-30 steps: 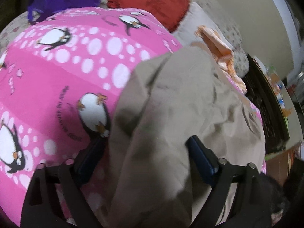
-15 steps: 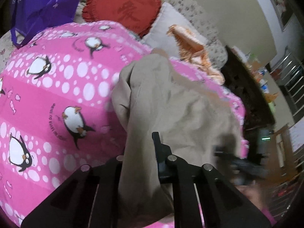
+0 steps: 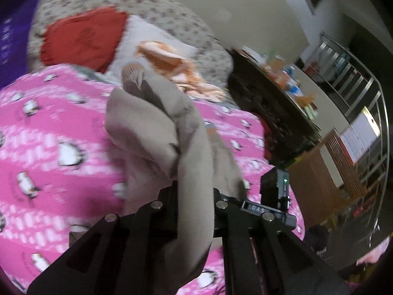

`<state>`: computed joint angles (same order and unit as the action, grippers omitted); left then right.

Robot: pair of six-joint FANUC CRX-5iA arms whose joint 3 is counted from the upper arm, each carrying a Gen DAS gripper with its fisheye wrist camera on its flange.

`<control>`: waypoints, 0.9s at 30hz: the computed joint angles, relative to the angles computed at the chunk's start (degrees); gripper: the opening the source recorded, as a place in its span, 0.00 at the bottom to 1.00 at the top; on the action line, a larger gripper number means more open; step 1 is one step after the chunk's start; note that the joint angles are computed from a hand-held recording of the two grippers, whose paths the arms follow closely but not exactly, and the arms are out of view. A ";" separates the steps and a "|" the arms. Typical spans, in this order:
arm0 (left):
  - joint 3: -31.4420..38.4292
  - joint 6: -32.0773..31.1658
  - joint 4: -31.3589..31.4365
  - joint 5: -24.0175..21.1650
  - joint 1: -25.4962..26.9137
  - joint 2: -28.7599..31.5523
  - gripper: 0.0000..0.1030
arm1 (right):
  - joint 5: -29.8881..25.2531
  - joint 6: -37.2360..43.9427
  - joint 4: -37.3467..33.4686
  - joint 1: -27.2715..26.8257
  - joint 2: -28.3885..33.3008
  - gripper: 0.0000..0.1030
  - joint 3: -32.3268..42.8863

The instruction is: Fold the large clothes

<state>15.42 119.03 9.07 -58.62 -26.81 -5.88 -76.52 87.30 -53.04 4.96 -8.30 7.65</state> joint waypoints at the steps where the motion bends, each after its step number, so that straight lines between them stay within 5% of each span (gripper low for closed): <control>1: 1.18 -0.11 -0.16 0.21 -1.04 1.32 0.08 | 0.13 0.01 -1.49 -2.14 -0.63 0.47 -0.65; 9: 6.97 -1.29 5.57 1.98 -7.31 13.88 0.08 | -3.44 -1.21 -29.78 -24.29 0.41 0.55 -11.08; 11: 7.13 -1.01 8.41 1.44 -7.79 15.80 0.16 | -4.45 -1.46 -36.66 -27.63 1.17 0.56 -14.75; 13: 5.84 -3.10 12.61 2.55 -8.07 15.54 0.45 | -5.38 -1.77 -41.52 -30.28 1.72 0.56 -17.84; 15: 6.20 -4.39 12.98 2.97 -8.42 13.97 0.56 | -6.48 -2.18 -45.98 -32.35 2.85 0.58 -19.78; 18: 11.33 -3.27 7.08 -1.86 -9.14 12.22 0.63 | -7.91 -1.67 -46.97 -32.87 3.57 0.62 -19.66; 22: 14.05 1.98 -5.12 -9.00 -9.81 8.39 0.68 | -8.35 1.69 -42.75 -30.29 3.39 0.86 -14.77; 27: 3.46 7.77 -6.80 -11.52 -7.68 3.37 0.69 | -7.39 3.09 -31.14 -22.31 3.72 0.94 -4.57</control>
